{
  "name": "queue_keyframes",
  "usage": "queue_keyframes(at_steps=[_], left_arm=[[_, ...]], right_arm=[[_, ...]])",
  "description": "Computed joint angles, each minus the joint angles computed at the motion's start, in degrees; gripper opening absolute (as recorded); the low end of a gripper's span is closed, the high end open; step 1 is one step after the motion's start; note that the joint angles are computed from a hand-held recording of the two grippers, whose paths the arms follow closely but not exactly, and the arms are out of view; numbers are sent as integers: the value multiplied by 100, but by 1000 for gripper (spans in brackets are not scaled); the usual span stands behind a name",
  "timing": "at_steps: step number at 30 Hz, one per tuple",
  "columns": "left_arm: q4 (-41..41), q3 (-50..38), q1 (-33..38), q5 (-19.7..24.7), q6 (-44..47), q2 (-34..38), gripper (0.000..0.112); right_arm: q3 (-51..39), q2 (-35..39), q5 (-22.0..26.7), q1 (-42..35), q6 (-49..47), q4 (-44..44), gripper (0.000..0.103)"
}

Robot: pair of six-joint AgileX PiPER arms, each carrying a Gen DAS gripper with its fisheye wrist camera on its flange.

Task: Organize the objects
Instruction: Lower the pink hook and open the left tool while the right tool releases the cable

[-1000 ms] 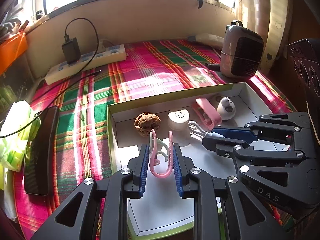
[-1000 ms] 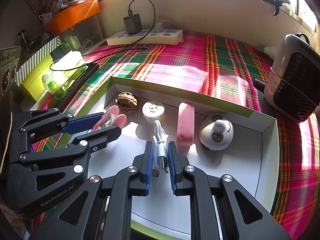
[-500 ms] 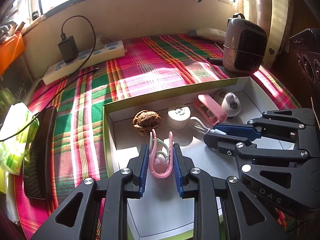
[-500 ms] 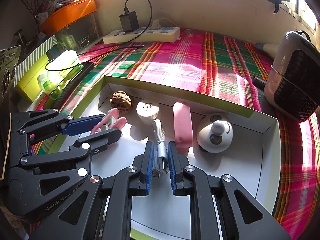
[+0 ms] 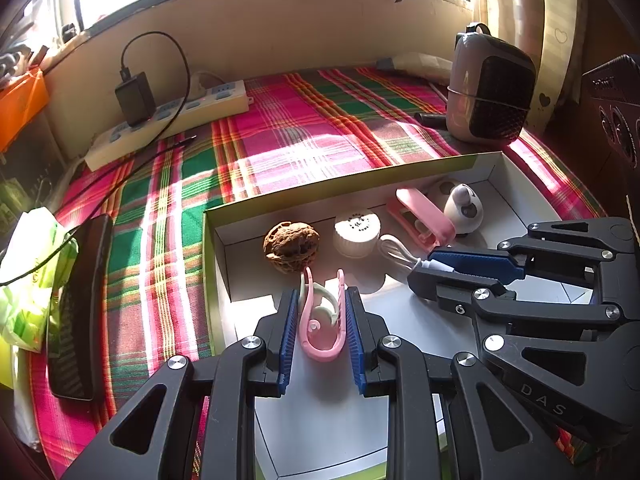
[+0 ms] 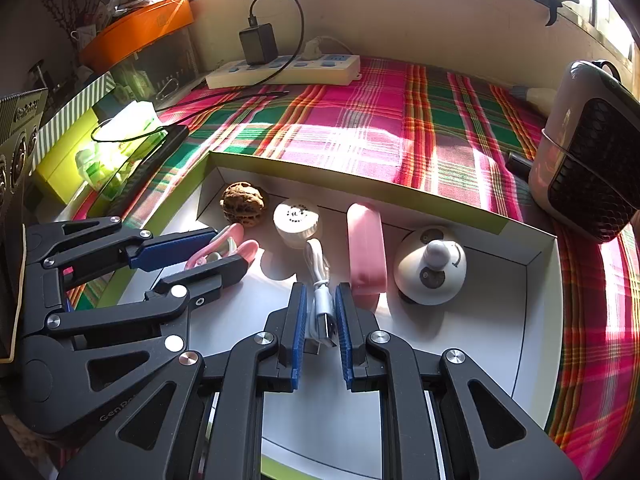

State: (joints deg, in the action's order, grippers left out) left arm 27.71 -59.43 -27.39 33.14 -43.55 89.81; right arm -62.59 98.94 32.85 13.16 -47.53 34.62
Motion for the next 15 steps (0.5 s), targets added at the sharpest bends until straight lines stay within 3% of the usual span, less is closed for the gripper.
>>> queue_keyframes(at_steps=[9, 15], left_arm=[[-10, 25, 9, -16, -5, -13, 22], [-10, 59, 8, -23, -46, -51, 24]], right_arm=[[38, -27, -10, 0, 19, 9, 16], [77, -66, -13, -22, -1, 42, 27]])
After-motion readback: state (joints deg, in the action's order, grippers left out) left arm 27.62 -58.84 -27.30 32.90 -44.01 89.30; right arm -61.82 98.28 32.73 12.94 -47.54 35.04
